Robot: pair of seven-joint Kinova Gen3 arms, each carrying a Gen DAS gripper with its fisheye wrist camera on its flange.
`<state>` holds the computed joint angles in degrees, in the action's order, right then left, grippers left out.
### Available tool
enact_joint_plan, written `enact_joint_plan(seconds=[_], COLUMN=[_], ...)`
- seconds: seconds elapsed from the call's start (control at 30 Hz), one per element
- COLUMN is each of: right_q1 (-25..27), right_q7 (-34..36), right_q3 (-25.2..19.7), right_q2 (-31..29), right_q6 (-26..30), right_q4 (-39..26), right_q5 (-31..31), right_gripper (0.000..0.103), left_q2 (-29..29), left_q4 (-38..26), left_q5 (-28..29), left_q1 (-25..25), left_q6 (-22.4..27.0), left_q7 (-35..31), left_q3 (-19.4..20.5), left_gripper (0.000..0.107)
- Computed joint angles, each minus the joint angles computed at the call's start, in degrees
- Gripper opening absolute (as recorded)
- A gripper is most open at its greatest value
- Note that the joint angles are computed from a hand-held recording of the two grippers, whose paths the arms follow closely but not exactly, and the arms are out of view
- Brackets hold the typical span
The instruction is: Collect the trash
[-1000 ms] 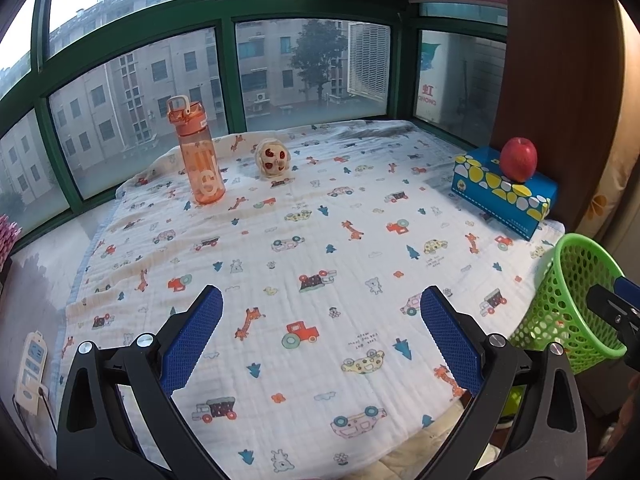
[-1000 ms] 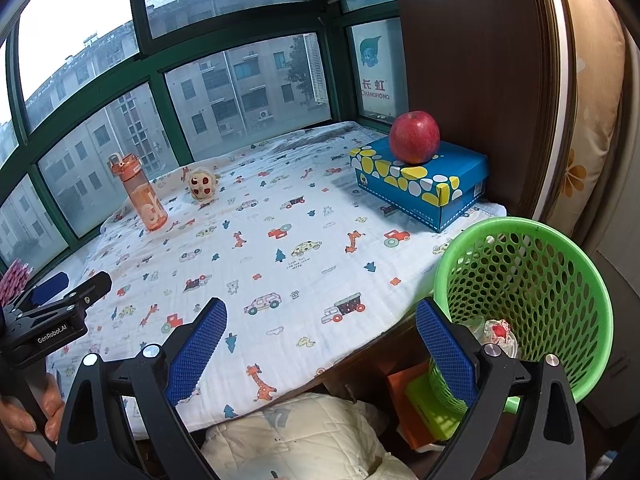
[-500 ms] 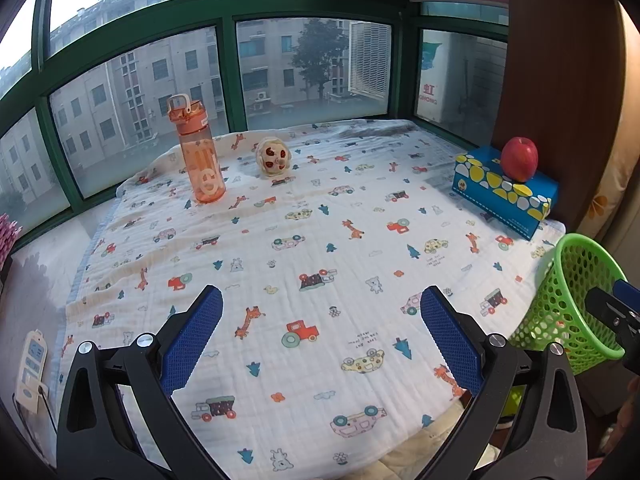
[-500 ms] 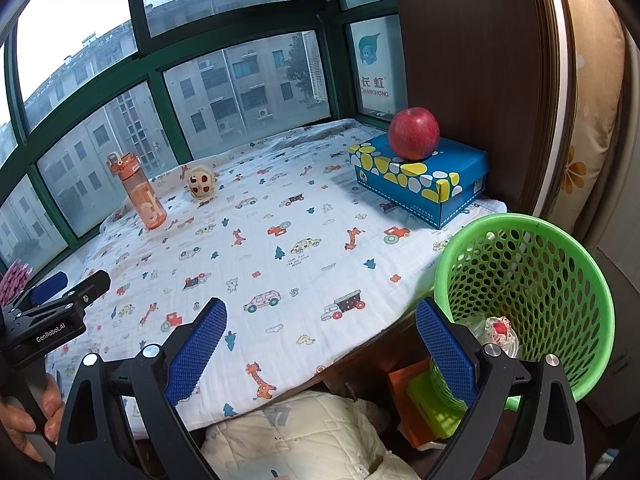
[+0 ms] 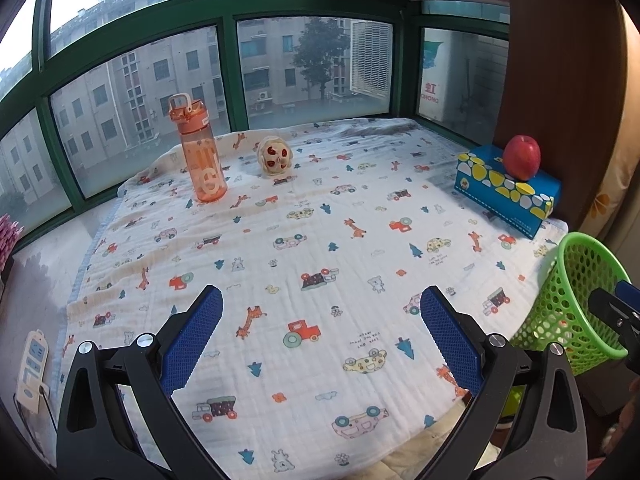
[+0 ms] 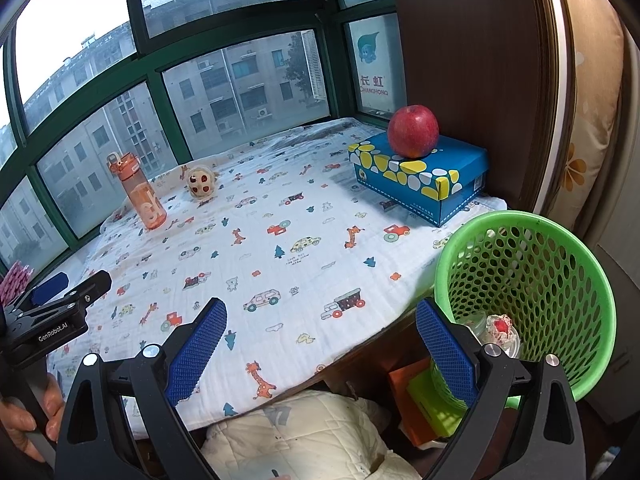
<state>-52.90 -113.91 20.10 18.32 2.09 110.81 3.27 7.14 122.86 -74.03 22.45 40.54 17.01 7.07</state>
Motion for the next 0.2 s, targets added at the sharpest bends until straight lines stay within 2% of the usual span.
enact_joint_plan(seconds=[0.2], right_q1=[0.45], right_q7=[0.10], right_q3=[-0.55], right_q2=[-0.11], right_q6=[0.11], right_q4=[0.00], right_q5=[-0.12], right_gripper=[0.092], left_q2=[-0.03], left_q4=[0.00], left_q5=[0.49], left_q1=[-0.35], left_q6=[-0.62], left_q7=[-0.44], left_q3=[-0.15], left_gripper=[0.098])
